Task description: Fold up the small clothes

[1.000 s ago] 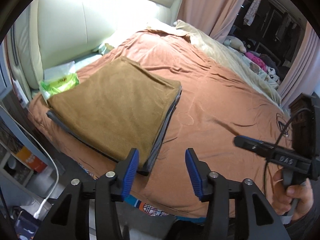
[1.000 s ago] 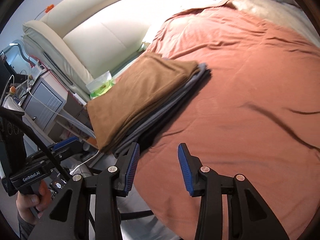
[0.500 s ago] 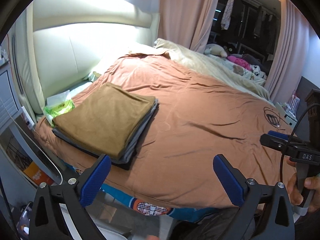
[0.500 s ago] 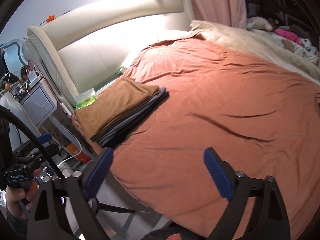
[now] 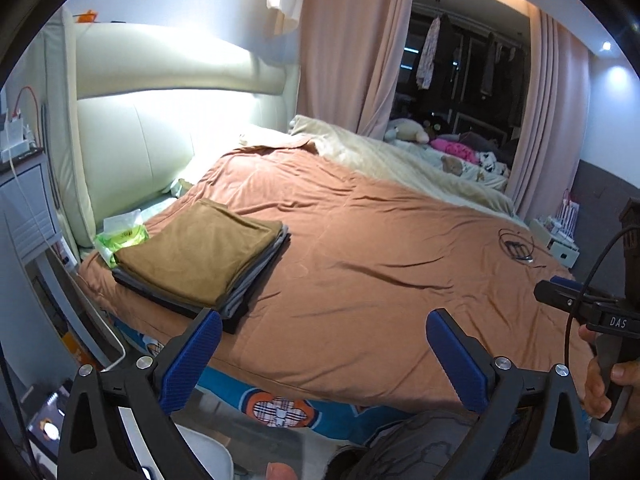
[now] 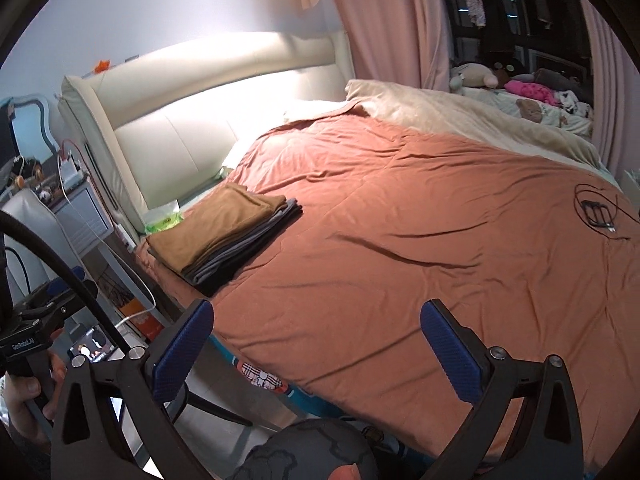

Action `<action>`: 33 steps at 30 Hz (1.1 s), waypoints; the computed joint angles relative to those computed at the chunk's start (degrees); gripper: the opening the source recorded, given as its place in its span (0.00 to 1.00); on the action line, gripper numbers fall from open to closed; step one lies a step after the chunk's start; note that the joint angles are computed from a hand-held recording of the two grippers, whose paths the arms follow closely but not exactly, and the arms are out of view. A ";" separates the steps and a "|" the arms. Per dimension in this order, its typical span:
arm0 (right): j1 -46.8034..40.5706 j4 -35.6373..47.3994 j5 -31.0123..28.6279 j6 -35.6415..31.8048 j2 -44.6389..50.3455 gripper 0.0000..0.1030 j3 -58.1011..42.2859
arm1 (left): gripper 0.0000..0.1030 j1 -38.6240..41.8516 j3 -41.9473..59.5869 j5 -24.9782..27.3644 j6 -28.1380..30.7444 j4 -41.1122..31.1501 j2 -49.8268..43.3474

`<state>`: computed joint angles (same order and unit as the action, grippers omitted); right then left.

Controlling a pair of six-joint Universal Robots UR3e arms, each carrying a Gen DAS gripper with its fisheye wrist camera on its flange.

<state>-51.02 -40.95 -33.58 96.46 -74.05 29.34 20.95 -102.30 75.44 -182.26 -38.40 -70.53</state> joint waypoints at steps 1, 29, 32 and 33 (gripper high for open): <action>-1.39 1.71 0.14 -1.85 -0.65 1.00 0.56 | 1.00 0.29 -0.83 -0.29 -0.06 -0.06 1.15; -50.11 46.49 -13.01 -66.30 -23.21 1.00 26.44 | 1.00 -9.65 -18.87 8.30 0.82 -6.93 30.01; -52.57 47.63 -14.40 -67.96 -23.19 1.00 26.60 | 1.00 -12.81 -19.67 10.23 -0.11 -5.99 29.82; -53.78 47.63 -15.14 -68.68 -23.48 1.00 27.32 | 1.00 -13.75 -19.82 11.09 -0.42 -5.79 29.65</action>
<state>-104.79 6.68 -48.71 27.78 -97.53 56.65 7.20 -122.12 86.53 -182.69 -44.20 -40.88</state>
